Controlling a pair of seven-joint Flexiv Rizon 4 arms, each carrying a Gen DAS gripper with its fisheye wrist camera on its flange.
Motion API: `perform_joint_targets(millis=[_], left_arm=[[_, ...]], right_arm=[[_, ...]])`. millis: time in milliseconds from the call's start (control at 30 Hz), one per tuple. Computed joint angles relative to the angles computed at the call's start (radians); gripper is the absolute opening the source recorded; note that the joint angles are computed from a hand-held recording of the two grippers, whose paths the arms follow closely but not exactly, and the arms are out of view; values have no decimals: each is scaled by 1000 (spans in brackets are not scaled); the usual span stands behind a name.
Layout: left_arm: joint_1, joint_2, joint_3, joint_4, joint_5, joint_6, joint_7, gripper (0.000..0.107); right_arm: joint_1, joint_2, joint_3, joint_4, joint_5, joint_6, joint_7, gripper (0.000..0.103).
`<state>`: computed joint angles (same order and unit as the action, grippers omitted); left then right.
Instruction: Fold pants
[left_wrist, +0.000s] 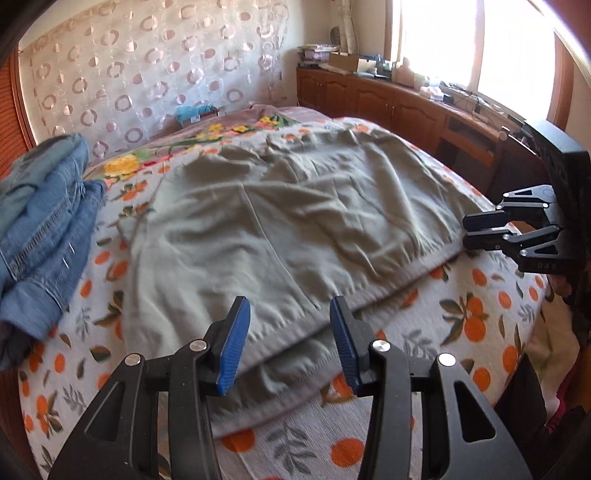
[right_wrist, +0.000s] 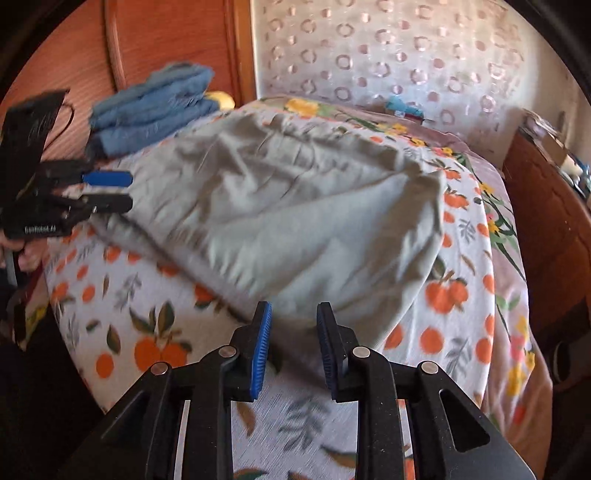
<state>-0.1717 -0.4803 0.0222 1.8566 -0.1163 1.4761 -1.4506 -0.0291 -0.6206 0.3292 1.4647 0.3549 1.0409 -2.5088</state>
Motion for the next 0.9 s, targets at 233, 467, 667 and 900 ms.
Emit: perform_joint_targets(millis=[233,467,667,900], left_arm=[[-24,21,29,38,20,-5,-42,46],[-12,22,-10,45,19,-1,-26,46],[-7,15,-44,36,-3,1,4,46],[-34,20,8,42,13,-4,-18,46]], right_arm=[[16,28,-10,66,-49,81,-27,26],[36,46,-27,130,-125,150,-14,28],[25,25,-14,98,-152,122,-3,8],[1,13,-2,51,-101,139,57,3]])
